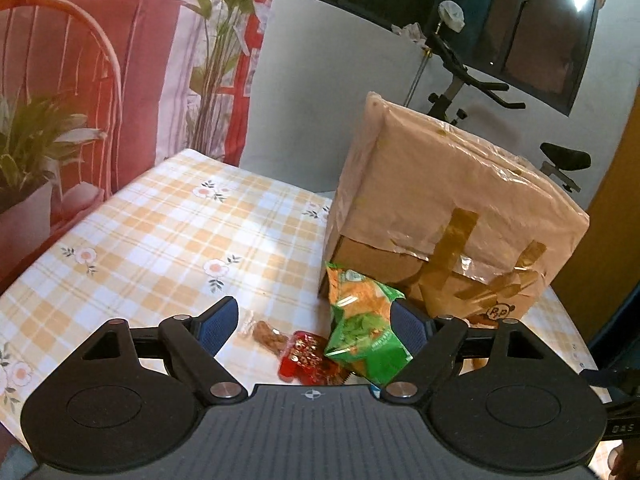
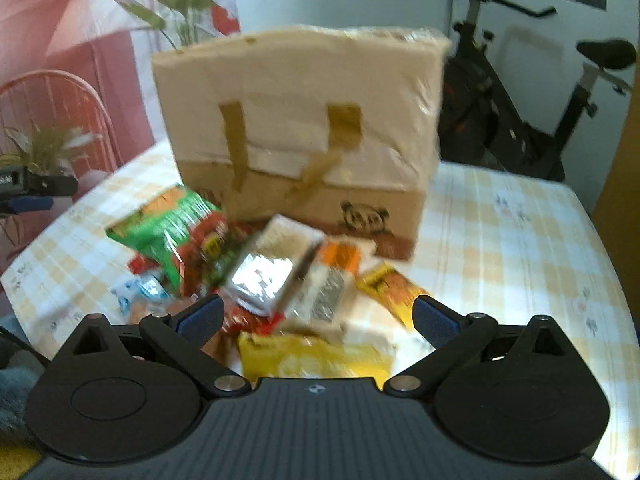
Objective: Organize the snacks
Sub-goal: 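Grasp the green chip bag with the left tool while the right tool grasps the yellow bag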
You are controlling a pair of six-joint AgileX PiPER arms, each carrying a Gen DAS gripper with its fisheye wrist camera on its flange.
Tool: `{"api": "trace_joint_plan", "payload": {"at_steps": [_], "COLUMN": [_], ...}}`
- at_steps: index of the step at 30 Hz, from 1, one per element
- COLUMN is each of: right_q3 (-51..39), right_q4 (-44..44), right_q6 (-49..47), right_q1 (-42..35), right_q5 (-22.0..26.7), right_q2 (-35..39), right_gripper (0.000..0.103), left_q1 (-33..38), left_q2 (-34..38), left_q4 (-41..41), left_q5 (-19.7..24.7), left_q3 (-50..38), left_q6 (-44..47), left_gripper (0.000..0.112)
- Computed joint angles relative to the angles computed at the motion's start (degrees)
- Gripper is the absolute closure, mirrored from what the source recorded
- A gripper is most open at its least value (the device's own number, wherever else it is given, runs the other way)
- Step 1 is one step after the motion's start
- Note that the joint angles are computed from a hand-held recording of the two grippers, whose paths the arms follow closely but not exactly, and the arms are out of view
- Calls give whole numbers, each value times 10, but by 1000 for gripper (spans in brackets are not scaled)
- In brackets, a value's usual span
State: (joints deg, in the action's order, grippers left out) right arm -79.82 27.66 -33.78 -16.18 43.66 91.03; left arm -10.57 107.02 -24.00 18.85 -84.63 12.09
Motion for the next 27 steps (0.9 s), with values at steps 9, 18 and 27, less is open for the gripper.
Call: {"api": "trace_joint_plan", "payload": {"at_steps": [9, 18, 27], "right_q3": [-5, 8, 27], "right_q4": [-33, 30, 63], "right_q6": [63, 46, -5], "right_q1": [-14, -33, -34], "right_q5": [50, 74, 51], "right_q2": [35, 55, 37], "right_gripper": [1, 3, 19], "left_q1": [-19, -24, -25], "left_q2": [2, 7, 12], "left_q4": [15, 34, 34], "left_q5": [10, 20, 28], "left_q3": [11, 6, -2], "left_q6": [0, -13, -12], "left_gripper": [28, 28, 29]}}
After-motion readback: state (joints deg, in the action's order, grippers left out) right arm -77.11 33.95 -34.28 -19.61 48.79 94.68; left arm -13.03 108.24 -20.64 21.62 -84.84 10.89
